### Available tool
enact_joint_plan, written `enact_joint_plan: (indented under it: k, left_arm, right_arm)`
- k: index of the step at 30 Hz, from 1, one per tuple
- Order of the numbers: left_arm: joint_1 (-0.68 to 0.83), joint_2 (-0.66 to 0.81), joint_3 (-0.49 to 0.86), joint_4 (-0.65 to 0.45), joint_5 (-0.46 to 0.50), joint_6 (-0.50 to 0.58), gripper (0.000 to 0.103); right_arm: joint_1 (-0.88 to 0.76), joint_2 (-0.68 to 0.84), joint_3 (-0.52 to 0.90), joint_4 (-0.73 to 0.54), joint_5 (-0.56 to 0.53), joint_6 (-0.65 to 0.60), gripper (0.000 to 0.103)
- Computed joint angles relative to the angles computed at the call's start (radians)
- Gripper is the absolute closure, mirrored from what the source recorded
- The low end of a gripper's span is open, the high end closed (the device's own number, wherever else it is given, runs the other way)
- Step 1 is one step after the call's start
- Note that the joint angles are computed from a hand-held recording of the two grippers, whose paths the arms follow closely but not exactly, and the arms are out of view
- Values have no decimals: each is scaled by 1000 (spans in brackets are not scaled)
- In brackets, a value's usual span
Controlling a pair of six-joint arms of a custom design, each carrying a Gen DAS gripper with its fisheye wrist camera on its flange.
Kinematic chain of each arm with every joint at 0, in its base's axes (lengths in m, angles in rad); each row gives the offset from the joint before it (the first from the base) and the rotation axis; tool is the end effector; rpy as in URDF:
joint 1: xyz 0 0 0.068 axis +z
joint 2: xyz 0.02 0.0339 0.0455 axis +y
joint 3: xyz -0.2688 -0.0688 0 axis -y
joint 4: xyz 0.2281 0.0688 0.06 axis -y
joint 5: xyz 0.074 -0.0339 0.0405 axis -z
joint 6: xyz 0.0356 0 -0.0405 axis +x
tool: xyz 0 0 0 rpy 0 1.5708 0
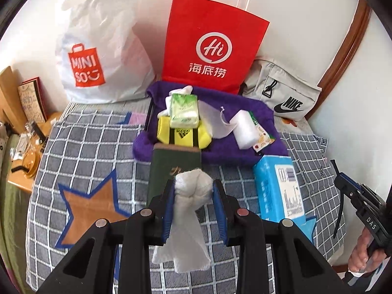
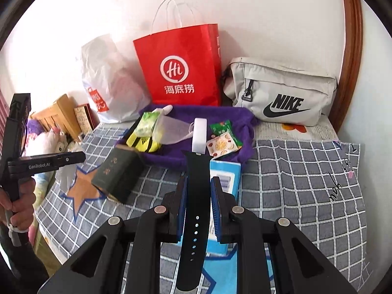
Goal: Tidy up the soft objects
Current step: 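Carry the strap and tissue in both tools over the purple towel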
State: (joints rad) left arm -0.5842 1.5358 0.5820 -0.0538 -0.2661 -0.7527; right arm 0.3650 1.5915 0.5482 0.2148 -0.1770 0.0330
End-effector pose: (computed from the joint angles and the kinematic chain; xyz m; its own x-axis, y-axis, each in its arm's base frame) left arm 0.2132 -0.1297 0.1392 -0.7985 -0.2627 -0.5417 -0.1793 0.9627 -0.2027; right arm 0.2462 0.1008 0.1350 -0.7033 -0.2340 -0.6713 -0.4396 0.8852 0.1520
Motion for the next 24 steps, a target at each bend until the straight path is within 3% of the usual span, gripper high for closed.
enact_joint_plan:
  k: [24]
  left_arm:
    - [186, 193, 243, 4, 101, 161, 73]
  right_arm:
    - [-60, 311, 346, -15, -29, -22, 84]
